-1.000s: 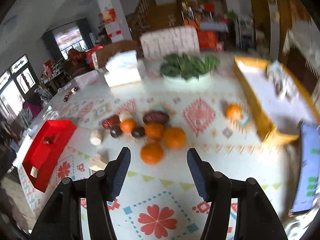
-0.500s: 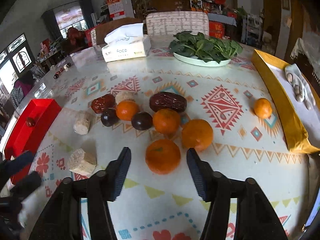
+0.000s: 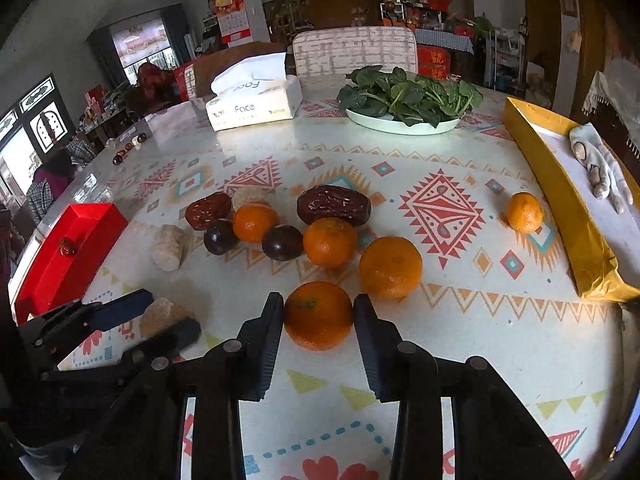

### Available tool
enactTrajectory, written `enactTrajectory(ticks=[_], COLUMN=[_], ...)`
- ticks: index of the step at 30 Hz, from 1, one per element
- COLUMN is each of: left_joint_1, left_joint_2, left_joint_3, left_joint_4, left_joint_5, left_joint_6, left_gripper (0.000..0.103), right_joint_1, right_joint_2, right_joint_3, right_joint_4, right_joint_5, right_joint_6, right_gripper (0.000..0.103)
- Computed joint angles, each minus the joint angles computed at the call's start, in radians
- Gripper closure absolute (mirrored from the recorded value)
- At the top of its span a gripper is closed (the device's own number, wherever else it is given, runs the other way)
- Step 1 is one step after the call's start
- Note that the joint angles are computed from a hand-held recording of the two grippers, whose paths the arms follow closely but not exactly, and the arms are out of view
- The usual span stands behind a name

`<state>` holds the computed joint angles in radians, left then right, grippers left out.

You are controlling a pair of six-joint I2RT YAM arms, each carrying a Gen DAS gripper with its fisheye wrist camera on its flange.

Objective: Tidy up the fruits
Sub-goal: 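Grasp the amber round cake with the left tool while the right tool grasps a mandarin, then carry the cake and mandarin over the red tray and release both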

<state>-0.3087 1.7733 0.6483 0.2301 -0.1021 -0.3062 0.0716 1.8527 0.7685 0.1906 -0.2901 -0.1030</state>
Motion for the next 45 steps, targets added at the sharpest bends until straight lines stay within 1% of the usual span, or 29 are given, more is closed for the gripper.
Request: enactTrajectory(ticks=[3,6,8,10,12,15,16,17,18,20,21,22,23,24,26,27,28,29,31,33,35,37,38,40,41,42,43,45], left_joint_1=[0.037,0.076,0.102,0.133,0.178,0.262,0.320,0.358,0.428,0.580,0.690,0.771,0.882,0.974,1.164,1.212,1.255,1.274,1.298,1.274,1.239,1.216,1.207,1.182,1.164,1.157,1.146,1.143], left_joint_2=[-0.027,-0.132,-0.257,-0.406,-0.624,-0.915,-1.035,-1.104,-1.186,-1.262,-1.277,-1.277,-1.265,-1.245,-1.154,-1.123,-1.067,-1.027,-0.954,-0.869,-0.774,-0.661,-0.622,-0.509,-0.431,-0.404,-0.347,-0.262], left_joint_3=[-0.036,-0.134,-0.212,-0.283,-0.351,-0.388,-0.382,-0.372,-0.348,-0.287,-0.243,-0.212,-0.162,-0.118,0.000,0.037,0.099,0.140,0.196,0.223,0.212,0.177,0.156,0.122,0.106,0.080,0.068,0.057], left_joint_4=[0.028,0.082,0.087,0.061,-0.024,-0.204,-0.308,-0.370,-0.459,-0.585,-0.652,-0.694,-0.751,-0.799,-0.887,-0.913,-0.923,-0.913,-0.885,-0.807,-0.717,-0.630,-0.590,-0.500,-0.442,-0.406,-0.357,-0.300], left_joint_5=[0.066,0.121,0.143,0.168,0.202,0.279,0.340,0.377,0.441,0.579,0.681,0.750,0.838,0.905,1.026,1.053,1.053,1.029,0.984,0.892,0.799,0.741,0.724,0.679,0.642,0.624,0.592,0.562], left_joint_6=[-0.027,-0.059,-0.070,-0.072,-0.067,-0.046,-0.021,-0.005,0.029,0.096,0.150,0.192,0.254,0.313,0.435,0.473,0.504,0.514,0.526,0.509,0.500,0.499,0.495,0.489,0.484,0.484,0.482,0.482], left_gripper=[0.073,0.073,0.073,0.073,0.073,0.073,0.073,0.073,0.073,0.073,0.073,0.073,0.073,0.073,0.073,0.073,0.073,0.073,0.073,0.073,0.073,0.073,0.073,0.073,0.073,0.073,0.073,0.073], right_joint_1=[-0.006,-0.014,-0.021,-0.019,-0.018,-0.012,-0.010,-0.009,-0.015,-0.031,-0.040,-0.040,-0.036,-0.023,0.008,0.034,0.049,0.086,0.139,0.224,0.301,0.395,0.451,0.513,0.547,0.578,0.613,0.657], right_joint_2=[0.000,0.000,0.000,-0.010,-0.022,-0.047,-0.054,-0.076,-0.098,-0.147,-0.189,-0.234,-0.283,-0.355,-0.469,-0.535,-0.564,-0.606,-0.628,-0.617,-0.582,-0.505,-0.443,-0.342,-0.274,-0.196,-0.098,0.032], right_joint_3=[-0.011,-0.018,-0.021,-0.035,-0.049,-0.069,-0.072,-0.078,-0.085,-0.096,-0.103,-0.111,-0.115,-0.114,-0.086,-0.041,-0.011,0.053,0.153,0.267,0.331,0.373,0.377,0.369,0.370,0.378,0.397,0.437], right_joint_4=[0.016,0.025,0.024,0.039,0.048,0.048,0.043,0.020,-0.003,-0.059,-0.097,-0.125,-0.151,-0.189,-0.262,-0.319,-0.349,-0.393,-0.436,-0.460,-0.466,-0.466,-0.450,-0.406,-0.386,-0.369,-0.349,-0.330], right_joint_5=[-0.019,-0.048,-0.088,-0.096,-0.115,-0.146,-0.155,-0.189,-0.235,-0.335,-0.402,-0.439,-0.459,-0.472,-0.479,-0.484,-0.484,-0.478,-0.474,-0.427,-0.363,-0.291,-0.255,-0.217,-0.194,-0.170,-0.142,-0.101], right_joint_6=[0.002,-0.001,-0.004,-0.006,-0.010,-0.019,-0.021,-0.025,-0.021,-0.007,0.007,0.019,0.028,0.039,0.061,0.077,0.086,0.110,0.151,0.190,0.205,0.217,0.222,0.222,0.220,0.220,0.223,0.224], right_gripper=[0.063,0.063,0.064,0.064,0.064,0.064,0.064,0.064,0.064,0.064,0.064,0.064,0.064,0.064,0.064,0.064,0.064,0.064,0.064,0.064,0.064,0.064,0.064,0.064,0.064,0.064,0.064,0.064])
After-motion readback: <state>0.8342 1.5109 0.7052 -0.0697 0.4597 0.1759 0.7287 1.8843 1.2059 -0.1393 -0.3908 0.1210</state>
